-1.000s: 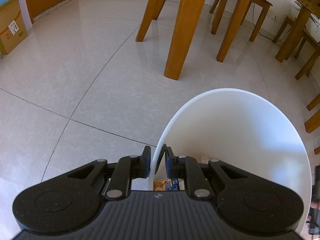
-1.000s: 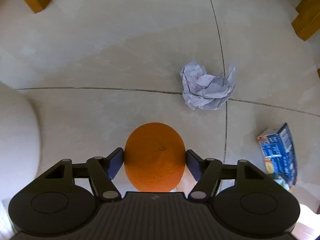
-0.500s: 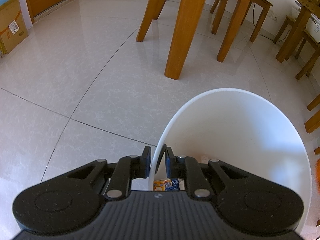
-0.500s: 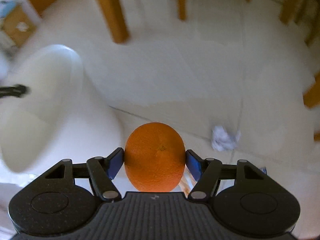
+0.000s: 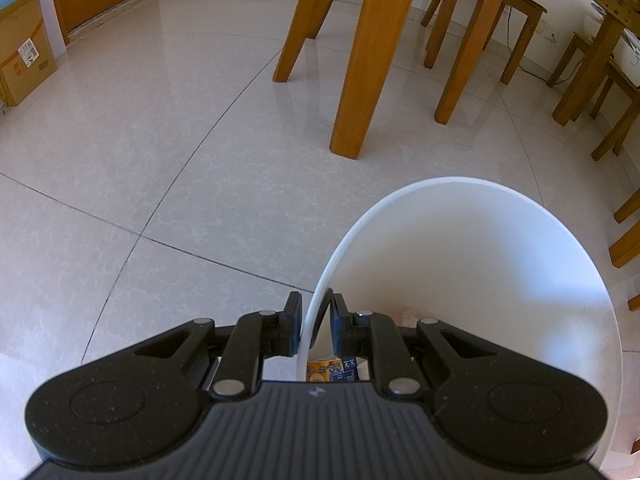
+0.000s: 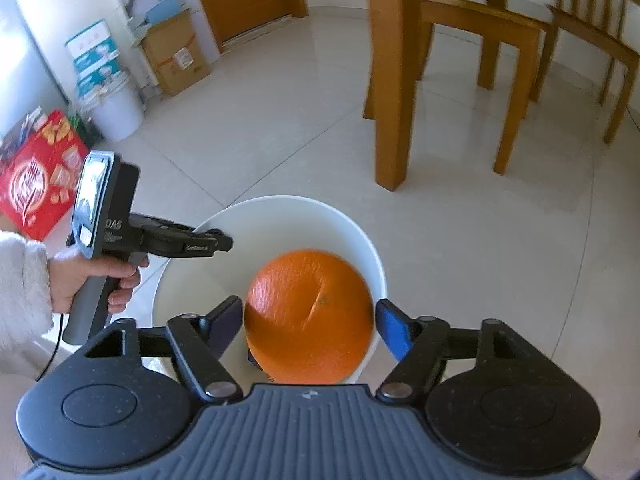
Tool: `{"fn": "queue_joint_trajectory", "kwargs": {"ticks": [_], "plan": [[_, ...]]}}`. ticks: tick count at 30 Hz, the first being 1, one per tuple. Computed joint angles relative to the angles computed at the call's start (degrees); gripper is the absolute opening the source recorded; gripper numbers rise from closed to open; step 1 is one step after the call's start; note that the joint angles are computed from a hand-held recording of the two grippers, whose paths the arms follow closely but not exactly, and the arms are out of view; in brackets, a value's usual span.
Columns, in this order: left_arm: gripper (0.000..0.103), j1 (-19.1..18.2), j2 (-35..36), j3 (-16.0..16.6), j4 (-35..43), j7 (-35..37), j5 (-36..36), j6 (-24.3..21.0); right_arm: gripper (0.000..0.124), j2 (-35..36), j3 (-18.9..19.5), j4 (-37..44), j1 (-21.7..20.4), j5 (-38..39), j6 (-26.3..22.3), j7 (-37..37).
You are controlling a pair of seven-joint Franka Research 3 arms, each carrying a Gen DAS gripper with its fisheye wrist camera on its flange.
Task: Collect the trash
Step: 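Carry the orange over the bin and open the right gripper, then move the right gripper to the tan sachet packet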
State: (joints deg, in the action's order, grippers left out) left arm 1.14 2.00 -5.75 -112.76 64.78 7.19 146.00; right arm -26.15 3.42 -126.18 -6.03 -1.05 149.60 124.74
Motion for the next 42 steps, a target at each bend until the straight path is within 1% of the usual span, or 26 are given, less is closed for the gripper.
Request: {"fn": "queue_joint_trajectory", "kwargs": {"ticks": [1, 2, 5, 8, 10, 11, 14, 15, 16, 18, 20, 21, 22, 23, 24, 26, 29, 30, 33, 34, 35, 36, 38, 39, 41, 42], "plan": [[0.013, 0.01, -0.01, 0.0, -0.04, 0.03, 0.02, 0.04, 0.091, 0.21, 0.1, 0.49, 0.1, -0.35, -0.54, -0.5], [0.013, 0.02, -0.04, 0.0, -0.1, 0.1, 0.03, 0.09, 0.096, 0.01, -0.04, 0.58, 0.43, -0.32, -0.65, -1.14], [0.013, 0.06, -0.12, 0.01, -0.13, 0.25, -0.12, 0.03, 0.103, -1.57, -0.24, -0.99, 0.36, 0.12, 0.38, -1.17], [0.013, 0.02, -0.11, -0.01, -0.08, 0.05, 0.12, -0.04, 0.103, -3.41, -0.62, -4.03, -0.05, 1.07, 2.54, -0.95], [0.013, 0.02, -0.15, -0.01, -0.16, -0.09, 0.04, 0.04, 0.103, -5.02, 0.48, -6.25, -2.08, -0.06, 3.03, 0.28], [0.013, 0.0, -0.19, -0.02, -0.21, -0.16, 0.06, 0.06, 0.103, -5.48, 0.42, -7.36, -2.08, -0.44, 3.73, -0.72], [0.013, -0.04, -0.21, -0.04, -0.28, -0.19, 0.29, 0.13, 0.103, -7.43, 1.5, -11.91, -3.9, -2.75, 4.92, -2.26], [0.013, -0.05, -0.24, -0.04, -0.32, -0.21, 0.33, 0.14, 0.103, -8.07, 2.55, -13.66, -5.2, -3.81, 5.47, -1.59], [0.013, -0.07, -0.25, -0.04, -0.34, -0.27, 0.39, 0.17, 0.103, -8.81, 3.36, -16.05, -6.21, -4.77, 7.09, -1.13], [0.013, -0.07, -0.24, -0.04, -0.3, -0.29, 0.43, 0.12, 0.103, -9.88, 6.33, -20.41, -9.52, -7.02, 10.59, 1.7], [0.013, -0.11, -0.26, -0.04, -0.31, -0.56, 0.77, 0.05, 0.103, -10.47, 7.43, -24.98, -10.83, -7.64, 14.79, 2.86], [0.013, -0.12, -0.17, -0.05, -0.13, -0.64, 0.77, -0.08, 0.103, -10.3, 6.41, -26.37, -9.76, -7.06, 15.96, 1.46], [0.013, -0.12, -0.22, -0.05, -0.12, -0.66, 0.77, -0.15, 0.103, -9.87, 5.89, -27.32, -9.21, -6.23, 15.85, 1.04], [0.013, -0.14, -0.19, -0.06, -0.07, -0.71, 0.82, -0.19, 0.103, -9.13, 3.37, -28.16, -6.69, -4.23, 15.71, -1.53], [0.013, -0.14, -0.17, -0.06, -0.03, -0.76, 0.81, -0.25, 0.103, -8.42, 1.89, -28.8, -5.2, -2.42, 15.59, -2.84], [0.013, -0.16, -0.16, -0.06, 0.05, -0.89, 0.91, -0.35, 0.103, -7.25, -0.35, -30.55, -2.91, 1.41, 16.84, -4.68], [0.013, -0.14, -0.08, -0.05, 0.18, -0.92, 0.99, -0.41, 0.103, -4.96, -5.5, -32.04, 2.47, 7.7, 18.93, -10.15], [0.013, -0.14, -0.09, -0.05, 0.17, -0.93, 0.92, -0.41, 0.103, -4.16, -8.32, -32.35, 5.27, 9.8, 19.39, -13.6], [0.013, -0.13, 0.04, -0.05, 0.35, -1.05, 0.92, -0.49, 0.103, -0.78, -10.07, -32.5, 7.49, 13.47, 20.34, -17.63], [0.013, -0.12, 0.06, -0.04, 0.35, -1.03, 0.99, -0.46, 0.103, 0.59, -11.98, -32.47, 9.64, 15.51, 20.8, -20.17], [0.013, -0.11, 0.03, -0.04, 0.32, -0.95, 0.91, -0.43, 0.103, 1.95, -12.79, -32.41, 10.74, 16.98, 21.16, -21.82], [0.013, -0.06, 0.04, -0.02, 0.32, -0.78, 0.79, -0.39, 0.103, 3.81, -12.47, -32.07, 10.88, 18.15, 21.74, -22.1], [0.013, 0.01, 0.09, 0.03, 0.41, -0.68, 0.65, -0.41, 0.103, 7.13, -13.54, -31.14, 12.63, 21.36, 22.13, -24.72], [0.013, 0.01, 0.11, 0.01, 0.45, -0.69, 0.73, -0.47, 0.103, 8.89, -13.87, -30.56, 13.5, 23.38, 22.38, -25.57], [0.013, 0.02, 0.07, 0.01, 0.39, -0.72, 0.71, -0.39, 0.103, 12.08, -16.26, -29.55, 16.8, 28.98, 22.37, -30.41], [0.013, 0.05, 0.09, 0.02, 0.48, -0.61, 0.57, -0.51, 0.103, 13.76, -16.63, -28.71, 17.68, 31.34, 22.23, -31.93]]}}
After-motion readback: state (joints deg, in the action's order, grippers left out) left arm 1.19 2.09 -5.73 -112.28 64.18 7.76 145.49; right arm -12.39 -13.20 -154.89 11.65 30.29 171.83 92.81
